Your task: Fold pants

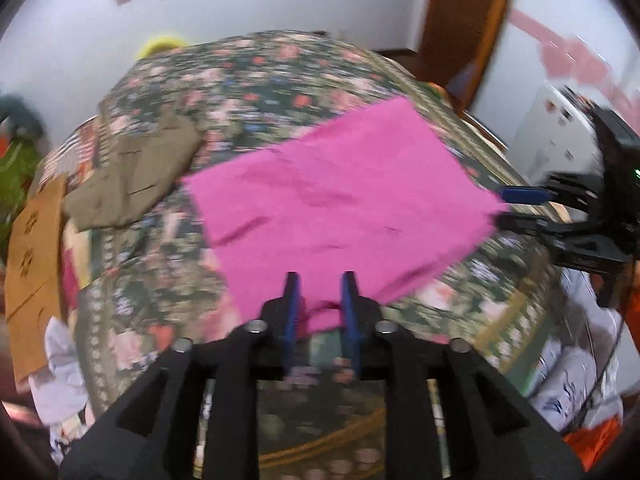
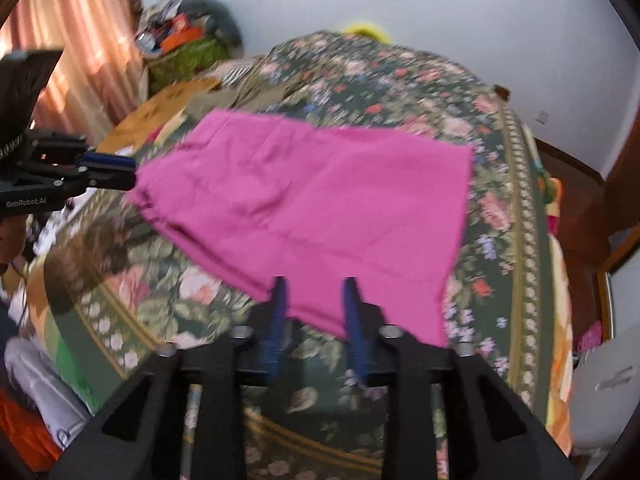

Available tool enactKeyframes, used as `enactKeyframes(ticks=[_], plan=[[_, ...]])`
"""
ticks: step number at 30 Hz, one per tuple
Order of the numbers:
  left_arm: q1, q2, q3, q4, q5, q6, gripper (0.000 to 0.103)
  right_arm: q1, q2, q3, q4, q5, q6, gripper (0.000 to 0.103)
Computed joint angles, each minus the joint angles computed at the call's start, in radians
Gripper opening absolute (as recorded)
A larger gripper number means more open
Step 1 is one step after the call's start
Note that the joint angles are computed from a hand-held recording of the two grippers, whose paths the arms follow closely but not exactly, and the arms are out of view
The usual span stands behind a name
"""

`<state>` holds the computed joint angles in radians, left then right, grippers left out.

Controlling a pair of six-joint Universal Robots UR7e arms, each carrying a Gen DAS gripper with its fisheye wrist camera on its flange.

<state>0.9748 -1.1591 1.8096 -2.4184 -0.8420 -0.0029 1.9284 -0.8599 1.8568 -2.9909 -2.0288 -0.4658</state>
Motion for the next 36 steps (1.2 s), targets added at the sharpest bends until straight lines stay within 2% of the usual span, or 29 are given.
enactKeyframes(ticks=[2, 5, 10, 13, 16, 17, 18, 19, 20, 25, 29, 31, 33, 35, 36], plan=[[0.028, 0.004, -0.033, 0.034, 0.008, -0.086, 0.052, -0.002, 0.005, -0.006, -0.037, -0.018, 0.010, 0.042], [0.071, 0.007, -0.066, 0.067, -0.059, -0.163, 0.052, -0.010, 0.019, -0.023, -0.056, -0.052, 0.039, 0.042], [0.077, 0.024, -0.059, 0.075, -0.097, -0.158, 0.052, -0.037, 0.036, -0.031, -0.015, -0.071, 0.087, 0.042], [0.058, 0.049, -0.051, 0.089, -0.008, -0.172, 0.038, -0.059, 0.045, -0.033, 0.029, -0.076, 0.111, 0.042], [0.036, 0.051, -0.024, 0.047, 0.044, -0.143, 0.027, -0.084, 0.027, -0.006, 0.015, -0.022, 0.136, 0.043], [0.028, 0.052, -0.017, 0.032, 0.064, -0.128, 0.020, -0.089, 0.021, -0.002, 0.023, -0.010, 0.149, 0.043], [0.020, 0.052, -0.009, 0.019, 0.088, -0.116, 0.007, -0.092, 0.014, 0.000, 0.031, -0.003, 0.160, 0.043], [0.008, 0.054, 0.000, 0.011, 0.133, -0.111, 0.002, -0.093, 0.011, 0.003, 0.032, -0.003, 0.159, 0.043], [-0.001, 0.052, 0.010, -0.004, 0.172, -0.100, 0.003, -0.092, 0.009, 0.006, 0.031, -0.005, 0.154, 0.043], [0.014, 0.008, 0.023, 0.019, 0.138, -0.114, 0.003, -0.092, 0.000, 0.018, 0.036, -0.006, 0.157, 0.043], [0.037, -0.026, 0.015, 0.039, 0.027, -0.153, 0.005, -0.091, 0.005, 0.017, 0.027, -0.009, 0.161, 0.043], [0.041, -0.027, 0.006, 0.039, 0.000, -0.164, 0.016, -0.091, 0.008, 0.016, 0.026, -0.011, 0.164, 0.043], [0.043, -0.017, -0.004, 0.038, -0.012, -0.177, 0.039, -0.091, 0.007, 0.016, 0.027, -0.011, 0.163, 0.043], [0.048, 0.005, -0.021, 0.050, -0.010, -0.190, 0.040, -0.091, 0.007, 0.017, 0.025, -0.011, 0.165, 0.044], [0.051, 0.020, -0.034, 0.072, -0.003, -0.202, 0.036, -0.090, 0.008, 0.017, 0.023, -0.012, 0.165, 0.044]])
